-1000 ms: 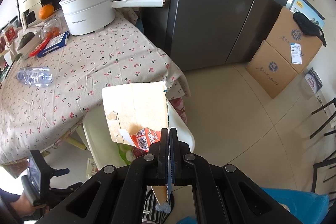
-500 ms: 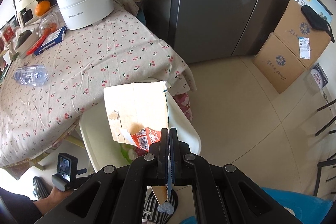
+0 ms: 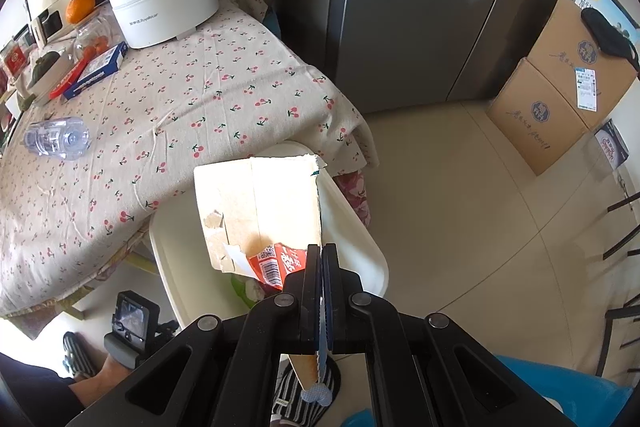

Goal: Collect trash

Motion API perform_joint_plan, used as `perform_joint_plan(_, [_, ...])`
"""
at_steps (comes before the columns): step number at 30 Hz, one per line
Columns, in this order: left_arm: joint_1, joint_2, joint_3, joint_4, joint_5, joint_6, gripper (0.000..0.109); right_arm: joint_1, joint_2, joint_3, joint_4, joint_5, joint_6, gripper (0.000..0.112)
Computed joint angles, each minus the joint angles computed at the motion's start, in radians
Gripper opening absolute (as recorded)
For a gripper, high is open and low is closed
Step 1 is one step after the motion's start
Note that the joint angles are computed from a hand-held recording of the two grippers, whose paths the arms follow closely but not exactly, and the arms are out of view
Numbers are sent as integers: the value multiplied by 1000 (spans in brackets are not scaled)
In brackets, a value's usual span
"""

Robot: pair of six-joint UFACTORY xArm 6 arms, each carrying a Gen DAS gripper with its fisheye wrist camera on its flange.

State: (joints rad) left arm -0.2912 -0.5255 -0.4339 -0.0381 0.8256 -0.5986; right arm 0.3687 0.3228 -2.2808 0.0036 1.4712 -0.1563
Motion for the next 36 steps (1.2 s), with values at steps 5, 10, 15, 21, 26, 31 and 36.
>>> perform_joint_plan(5, [-28,-142,17,33,54,-28,0,-13,-19,12,15,-19,19,2])
perform_joint_plan(10, [-70,-261,-9,81,117,-67,0,-24,-54,49,35,-43,29,2])
perform_joint_plan(15, [-117,-287,-115,156,168,-109,0,-30,-96,97,31,-66,28,2])
perform_joint_plan(21, [-139,-278,-292,213,248,-100,0,-28,-147,146,-2,-103,26,2])
perform_joint_plan(26, [-208,-281,-395,272,285,-146,0,-10,-184,195,-69,-149,20,2])
perform_joint_plan(31, [-266,-285,-479,327,309,-176,0,0,-164,183,-87,-128,30,2])
perform_joint_plan(36, [-307,-248,-583,392,304,-191,0,-22,-100,92,-2,-46,59,27])
